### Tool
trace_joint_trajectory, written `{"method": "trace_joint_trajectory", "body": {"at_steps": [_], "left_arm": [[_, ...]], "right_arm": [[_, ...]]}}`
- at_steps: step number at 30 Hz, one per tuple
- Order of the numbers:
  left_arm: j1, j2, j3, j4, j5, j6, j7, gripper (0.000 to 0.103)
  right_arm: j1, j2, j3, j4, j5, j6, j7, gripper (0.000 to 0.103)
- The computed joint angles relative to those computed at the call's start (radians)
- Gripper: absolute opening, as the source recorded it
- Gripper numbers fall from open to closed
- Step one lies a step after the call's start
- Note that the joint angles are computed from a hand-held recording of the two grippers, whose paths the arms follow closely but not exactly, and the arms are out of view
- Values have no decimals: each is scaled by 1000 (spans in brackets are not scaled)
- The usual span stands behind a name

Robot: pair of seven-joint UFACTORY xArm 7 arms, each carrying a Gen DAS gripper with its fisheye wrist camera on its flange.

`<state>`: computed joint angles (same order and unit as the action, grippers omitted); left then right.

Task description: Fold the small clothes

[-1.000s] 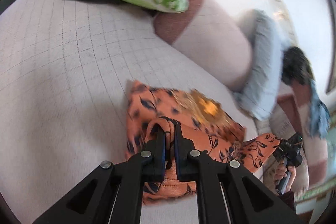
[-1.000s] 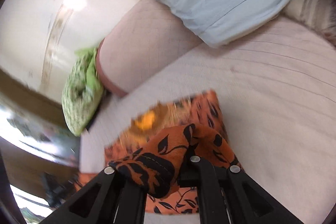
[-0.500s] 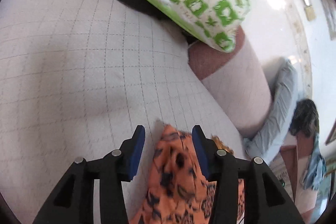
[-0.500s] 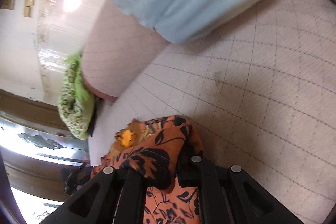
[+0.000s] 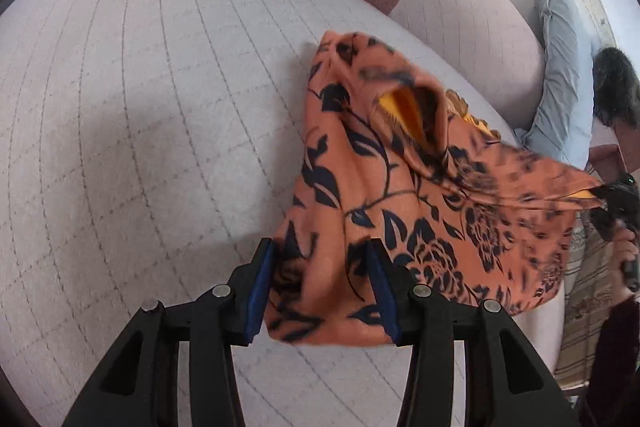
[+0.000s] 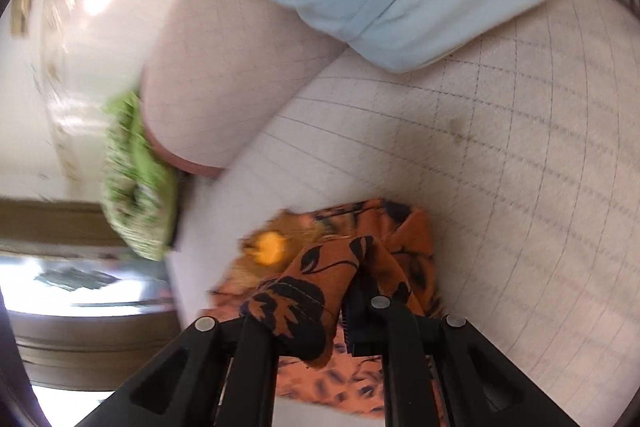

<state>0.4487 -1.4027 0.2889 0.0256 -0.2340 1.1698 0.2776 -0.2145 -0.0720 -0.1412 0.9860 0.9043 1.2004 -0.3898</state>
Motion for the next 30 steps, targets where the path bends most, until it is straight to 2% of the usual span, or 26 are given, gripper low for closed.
{"method": "trace_joint_trajectory", "body": {"at_steps": [4, 8, 11, 13, 15, 16, 17, 19, 22, 24, 27, 30], "left_arm": [[-22, 51, -29, 9, 17, -51, -5, 50], [-55, 68, -54, 11, 25, -84, -17, 50], [-106, 59, -106, 6, 9, -105, -81, 50], [-138, 44, -132, 3, 11, -108, -124, 50], [-224, 45, -197, -5, -23, -145, -212, 50], [-237, 59, -194, 1, -17, -154, -229, 50], [-238, 74, -170, 4, -6, -162, -225, 50], [-243, 137, -118, 35, -14, -173, -229, 50], [-261, 157, -83, 72, -49, -190, -238, 49], [-285, 151, -93, 90, -66, -223, -242, 49], [-343, 255, -122, 131, -81, -321, -257, 51], [-425, 464, -118, 192, -123, -421, -274, 53]], "right_arm": [[-39, -18, -45, -4, 87, 85, -39, 11], [-70, 42, -53, 27, 132, 132, 22, 11], [-78, 111, -26, 57, 165, 118, 102, 11], [-72, 139, 2, 64, 179, 78, 112, 11], [-58, 161, 30, 66, 196, 31, 107, 12], [-51, 170, 43, 62, 205, 17, 89, 17], [-41, 179, 58, 54, 216, 11, 56, 36], [-18, 184, 82, 29, 210, -6, 16, 64], [25, 118, 102, -86, 245, -166, -81, 64], [49, 77, 102, -152, 257, -237, -179, 65], [59, 14, 76, -221, 300, -246, -279, 65], [55, -86, 27, -284, 358, -215, -372, 67]]}}
